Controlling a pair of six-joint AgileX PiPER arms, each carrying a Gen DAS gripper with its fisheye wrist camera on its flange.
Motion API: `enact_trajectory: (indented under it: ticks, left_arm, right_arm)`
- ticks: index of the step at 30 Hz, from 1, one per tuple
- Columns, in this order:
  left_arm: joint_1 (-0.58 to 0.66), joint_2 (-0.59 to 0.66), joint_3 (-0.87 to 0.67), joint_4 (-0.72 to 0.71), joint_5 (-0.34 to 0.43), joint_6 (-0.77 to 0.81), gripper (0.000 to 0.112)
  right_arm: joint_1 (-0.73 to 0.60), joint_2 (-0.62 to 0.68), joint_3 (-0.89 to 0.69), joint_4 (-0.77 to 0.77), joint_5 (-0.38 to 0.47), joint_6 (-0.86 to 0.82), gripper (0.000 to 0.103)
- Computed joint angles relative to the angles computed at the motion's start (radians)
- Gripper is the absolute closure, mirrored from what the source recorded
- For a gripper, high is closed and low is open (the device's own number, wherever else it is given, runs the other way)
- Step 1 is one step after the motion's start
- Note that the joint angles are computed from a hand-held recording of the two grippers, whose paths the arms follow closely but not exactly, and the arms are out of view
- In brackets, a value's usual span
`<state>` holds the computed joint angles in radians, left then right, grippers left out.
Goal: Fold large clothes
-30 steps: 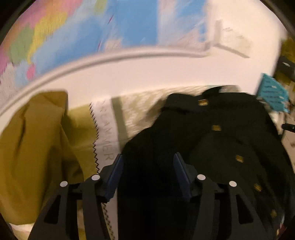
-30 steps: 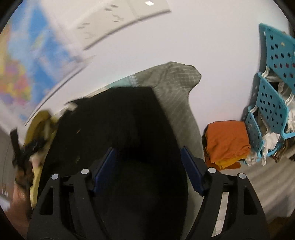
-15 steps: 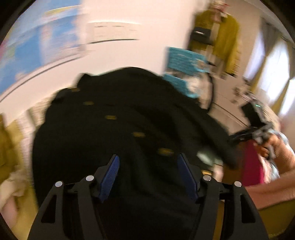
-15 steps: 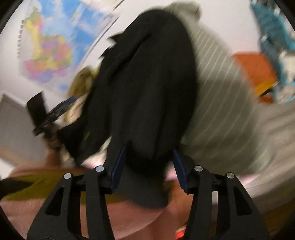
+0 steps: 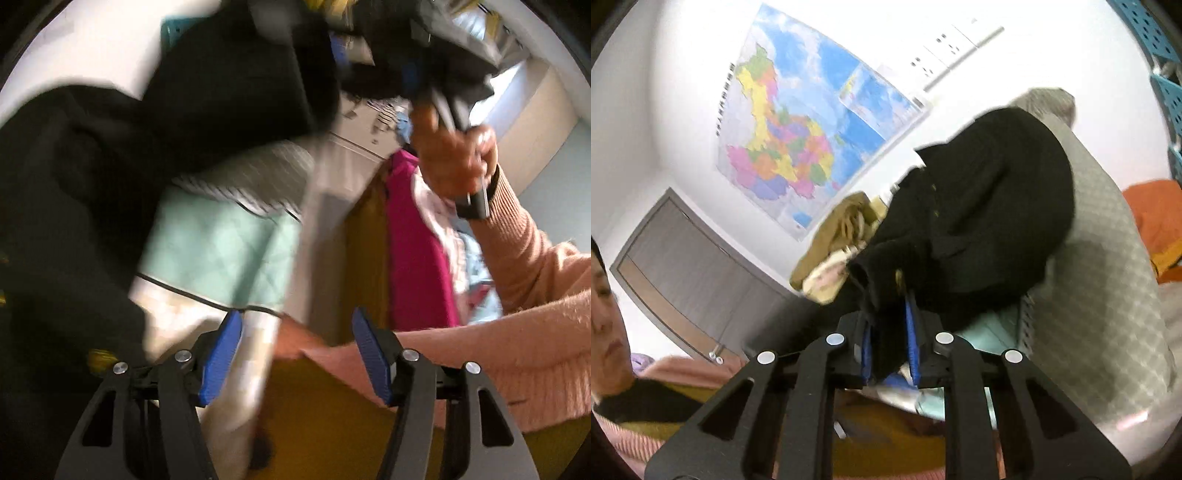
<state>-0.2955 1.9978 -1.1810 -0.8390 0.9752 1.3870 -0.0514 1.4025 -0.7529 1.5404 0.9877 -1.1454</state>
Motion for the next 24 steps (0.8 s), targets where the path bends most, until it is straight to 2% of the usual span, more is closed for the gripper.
enact_trajectory:
  ticks: [2,4,5,6,8,9,11,14,16,18,20,21,23,24]
  left_arm:
    - [-0.009,0.035,-0.002,0.008,0.036,-0.019,0.054]
    - [-0.01,0.017,0.046,0.002,0.001,-0.005,0.059]
    - [0.006,-0.007,0.082,-0.015,-0.011,0.025,0.059]
    - [0.029,-0.046,0.124,-0.041,-0.029,0.058,0.059]
    - [0.091,-0.132,0.191,-0.077,-0.049,0.111,0.058]
    - [0.143,-0.174,0.206,-0.091,-0.038,0.135,0.055]
    - [0.277,-0.26,0.252,-0.131,-0.001,0.187,0.051]
    - [0.483,-0.359,0.287,-0.181,0.048,0.25,0.048]
    - [0.632,-0.396,0.287,-0.227,0.094,0.295,0.041]
    - [0.777,-0.402,0.268,-0.276,0.099,0.329,0.032]
    - [0.85,-0.385,0.246,-0.304,0.044,0.336,0.031]
    - [0.865,-0.35,0.213,-0.301,0.008,0.31,0.029]
    - [0.834,-0.27,0.129,-0.251,-0.136,0.208,0.029]
    - [0.822,-0.214,0.064,-0.197,-0.181,0.139,0.029]
  right_arm:
    - [0.014,0.005,-0.027,0.028,0.001,-0.01,0.088]
    - [0.025,0.021,-0.039,0.031,-0.009,-0.01,0.084]
    - [0.023,0.027,-0.043,0.004,-0.027,0.004,0.079]
    - [0.048,0.033,-0.061,-0.031,-0.085,0.047,0.071]
    - [0.05,0.013,-0.08,-0.195,-0.168,0.194,0.059]
    - [0.094,0.007,-0.092,-0.295,-0.264,0.29,0.053]
    - [0.142,-0.044,-0.103,-0.47,-0.353,0.439,0.049]
    - [0.198,-0.167,-0.09,-0.691,-0.479,0.667,0.022]
    - [0.256,-0.239,-0.084,-0.857,-0.564,0.821,0.022]
    - [0.299,-0.231,-0.111,-0.87,-0.579,0.819,0.021]
    - [0.358,-0.17,-0.146,-0.781,-0.578,0.711,0.018]
    - [0.395,-0.116,-0.175,-0.785,-0.586,0.705,0.018]
    - [0.433,-0.024,-0.222,-0.764,-0.574,0.68,0.018]
    - [0.459,0.048,-0.266,-0.763,-0.565,0.681,0.019]
